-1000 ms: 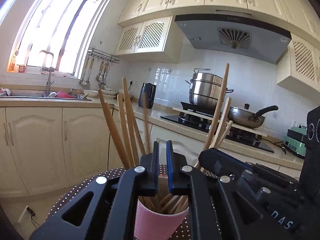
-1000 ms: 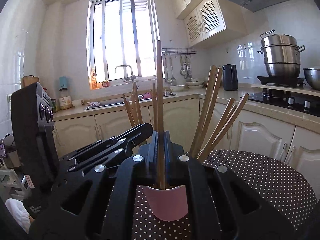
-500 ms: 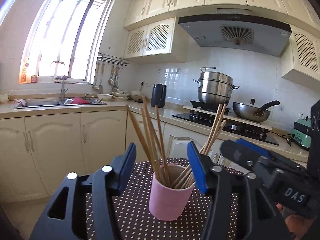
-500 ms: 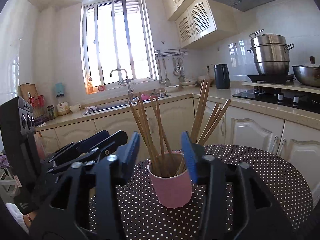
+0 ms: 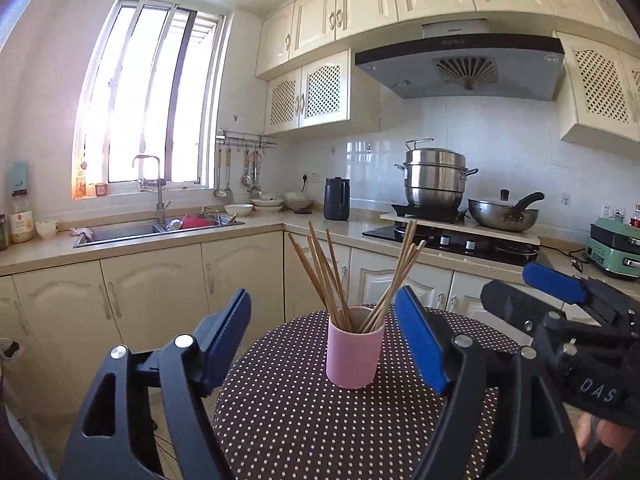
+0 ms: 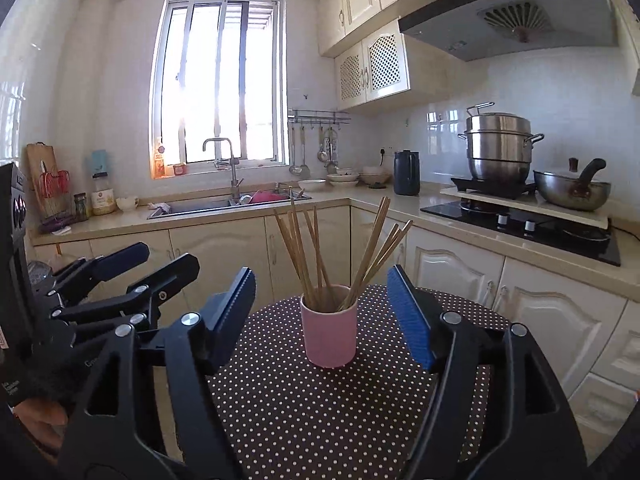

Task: Organize utensils

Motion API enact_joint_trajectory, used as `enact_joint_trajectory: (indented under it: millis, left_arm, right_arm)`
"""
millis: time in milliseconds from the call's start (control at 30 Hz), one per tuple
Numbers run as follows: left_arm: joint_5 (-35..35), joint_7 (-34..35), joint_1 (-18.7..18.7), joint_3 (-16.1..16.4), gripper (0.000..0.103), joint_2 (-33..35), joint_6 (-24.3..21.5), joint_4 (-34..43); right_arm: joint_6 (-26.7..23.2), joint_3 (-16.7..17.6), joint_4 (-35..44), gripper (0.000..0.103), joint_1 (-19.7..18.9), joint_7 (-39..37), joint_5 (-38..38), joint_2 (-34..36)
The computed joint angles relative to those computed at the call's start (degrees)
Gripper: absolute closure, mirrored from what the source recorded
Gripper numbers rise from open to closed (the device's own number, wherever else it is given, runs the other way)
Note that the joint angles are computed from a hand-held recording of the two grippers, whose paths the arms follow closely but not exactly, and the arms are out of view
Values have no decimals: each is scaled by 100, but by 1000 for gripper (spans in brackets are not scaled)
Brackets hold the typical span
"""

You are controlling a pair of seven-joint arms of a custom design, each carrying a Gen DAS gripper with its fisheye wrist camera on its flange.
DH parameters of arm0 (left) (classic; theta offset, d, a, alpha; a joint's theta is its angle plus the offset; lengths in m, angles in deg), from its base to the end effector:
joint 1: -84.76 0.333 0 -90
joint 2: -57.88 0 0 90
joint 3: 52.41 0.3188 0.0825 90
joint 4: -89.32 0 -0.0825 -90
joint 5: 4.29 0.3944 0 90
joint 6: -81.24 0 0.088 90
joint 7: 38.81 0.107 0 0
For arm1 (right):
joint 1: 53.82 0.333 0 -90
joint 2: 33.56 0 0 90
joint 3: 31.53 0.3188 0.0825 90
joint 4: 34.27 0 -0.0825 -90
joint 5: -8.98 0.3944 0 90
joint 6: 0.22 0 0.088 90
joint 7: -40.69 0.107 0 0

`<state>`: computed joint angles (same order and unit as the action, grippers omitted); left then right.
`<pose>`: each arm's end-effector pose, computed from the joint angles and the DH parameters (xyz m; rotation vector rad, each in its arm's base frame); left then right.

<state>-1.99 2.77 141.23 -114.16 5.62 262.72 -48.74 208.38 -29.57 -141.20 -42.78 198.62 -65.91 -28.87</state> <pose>0.4600 -0.1778 0.5731 -1.5117 1.0716 -0.9067 0.5236 0.2474 0.5878 -1.6451 0.7723 -0.5911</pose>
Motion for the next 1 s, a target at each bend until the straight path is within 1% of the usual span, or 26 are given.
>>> enact_joint_trajectory:
  millis: [100, 200, 267, 400, 500, 667, 900, 1000]
  left_arm:
    - [-42, -49, -518, 283, 29, -352, -242, -259]
    - [-15, -150, -892, 485, 28, -619, -394, -448]
    - [3, -285, -1075, 553, 28, -933, -555, -570]
    - [174, -515, -1406, 670, 28, -1408, -1024, -722]
    - [347, -756, -1545, 691, 28, -1785, -1279, -808]
    - [642, -891, -1781, 815, 28, -1905, -1453, -831]
    - [879, -1068, -1955, 890, 28, -1982, -1504, -860]
    - [940, -1125, -1991, 899, 28, -2015, -1521, -873]
  right_arm:
    - [-10, 7, -999, 32, 42, -1134, 994, -674]
    - [47, -7, -1583, 31, 64, -1625, 1469, -1147]
    - [64, -39, -1860, 30, 104, -1854, 1714, -1376]
    - [18, -170, -2175, 30, 249, -1923, 1748, -1712]
    - [50, -225, -2424, 30, 313, -2113, 1929, -1930]
    - [64, -364, -2613, 29, 435, -2143, 1988, -2118]
    - [99, -465, -2859, 28, 534, -2217, 2083, -2353]
    - [110, -404, -2982, 28, 492, -2437, 2301, -2441]
